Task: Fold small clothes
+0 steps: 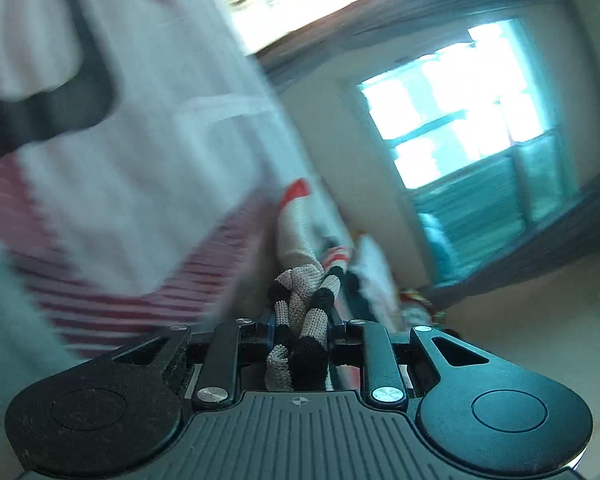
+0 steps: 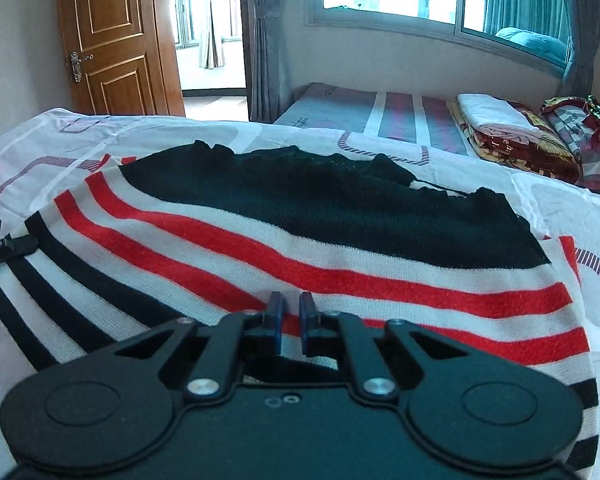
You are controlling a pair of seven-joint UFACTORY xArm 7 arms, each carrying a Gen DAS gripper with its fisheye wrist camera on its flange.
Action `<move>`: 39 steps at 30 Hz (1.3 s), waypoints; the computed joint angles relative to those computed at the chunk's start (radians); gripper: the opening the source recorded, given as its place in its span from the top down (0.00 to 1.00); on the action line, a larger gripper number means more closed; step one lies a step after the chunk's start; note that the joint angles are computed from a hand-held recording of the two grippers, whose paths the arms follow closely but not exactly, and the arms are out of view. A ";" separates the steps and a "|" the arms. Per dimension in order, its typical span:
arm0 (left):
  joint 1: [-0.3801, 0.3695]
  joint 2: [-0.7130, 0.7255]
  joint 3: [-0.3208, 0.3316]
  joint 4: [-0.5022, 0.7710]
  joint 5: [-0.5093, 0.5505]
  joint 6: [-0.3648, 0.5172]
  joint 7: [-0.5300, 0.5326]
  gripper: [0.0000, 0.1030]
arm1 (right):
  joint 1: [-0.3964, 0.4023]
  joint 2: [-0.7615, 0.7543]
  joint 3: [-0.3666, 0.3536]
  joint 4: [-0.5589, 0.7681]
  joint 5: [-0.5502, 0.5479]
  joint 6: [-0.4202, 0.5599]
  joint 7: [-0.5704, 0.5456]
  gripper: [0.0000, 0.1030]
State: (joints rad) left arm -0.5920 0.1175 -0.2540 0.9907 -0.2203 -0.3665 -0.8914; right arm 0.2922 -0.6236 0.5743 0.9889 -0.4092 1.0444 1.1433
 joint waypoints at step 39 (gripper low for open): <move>-0.069 0.215 -0.057 0.568 0.378 0.713 0.188 0.32 | 0.008 -0.516 -0.232 -0.362 0.543 -0.269 0.172 0.36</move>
